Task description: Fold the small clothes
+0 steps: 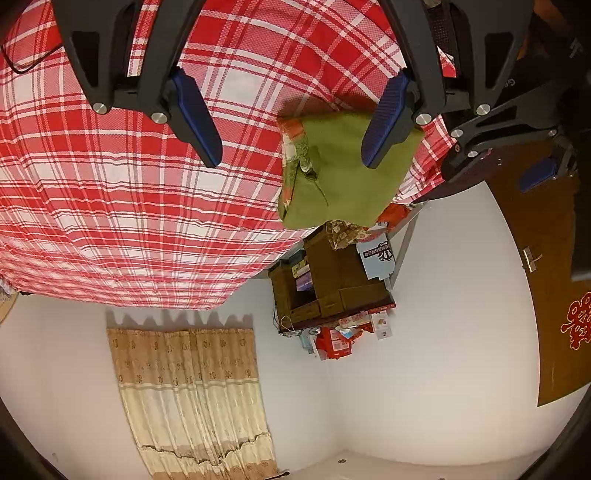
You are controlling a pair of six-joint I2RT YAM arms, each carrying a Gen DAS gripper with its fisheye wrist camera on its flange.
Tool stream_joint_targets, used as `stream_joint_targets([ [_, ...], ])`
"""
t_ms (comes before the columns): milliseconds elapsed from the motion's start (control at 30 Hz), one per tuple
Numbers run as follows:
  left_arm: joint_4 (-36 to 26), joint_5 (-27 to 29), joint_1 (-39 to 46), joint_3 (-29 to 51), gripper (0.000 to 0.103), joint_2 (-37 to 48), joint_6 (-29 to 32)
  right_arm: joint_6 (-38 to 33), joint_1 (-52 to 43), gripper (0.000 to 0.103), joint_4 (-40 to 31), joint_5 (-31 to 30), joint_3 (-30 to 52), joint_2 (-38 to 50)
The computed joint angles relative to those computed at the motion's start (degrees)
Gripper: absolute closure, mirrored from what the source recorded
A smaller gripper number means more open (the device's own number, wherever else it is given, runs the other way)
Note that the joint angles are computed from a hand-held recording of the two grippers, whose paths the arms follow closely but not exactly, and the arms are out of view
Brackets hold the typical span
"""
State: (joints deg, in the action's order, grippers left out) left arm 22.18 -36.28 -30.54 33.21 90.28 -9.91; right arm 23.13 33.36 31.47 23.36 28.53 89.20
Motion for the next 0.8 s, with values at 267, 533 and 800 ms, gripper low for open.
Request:
stream_joint_targets([
  [267, 0.09, -0.73, -0.54, 0.03, 0.000, -0.12, -0.20, 0.66, -0.21, 0.024, -0.14, -0.14, -0.18, 0.01],
  [533, -0.46, -0.63, -0.21, 0.48, 0.000, 0.30, -0.53, 0.83, -0.29, 0.024, -0.26, -0.03, -0.28, -0.19],
  [800, -0.76, -0.28, 0.29, 0.73, 0.000, 0.92, -1.02, 0.85, -0.88, 0.024, -0.58, -0.85, -0.41, -0.49],
])
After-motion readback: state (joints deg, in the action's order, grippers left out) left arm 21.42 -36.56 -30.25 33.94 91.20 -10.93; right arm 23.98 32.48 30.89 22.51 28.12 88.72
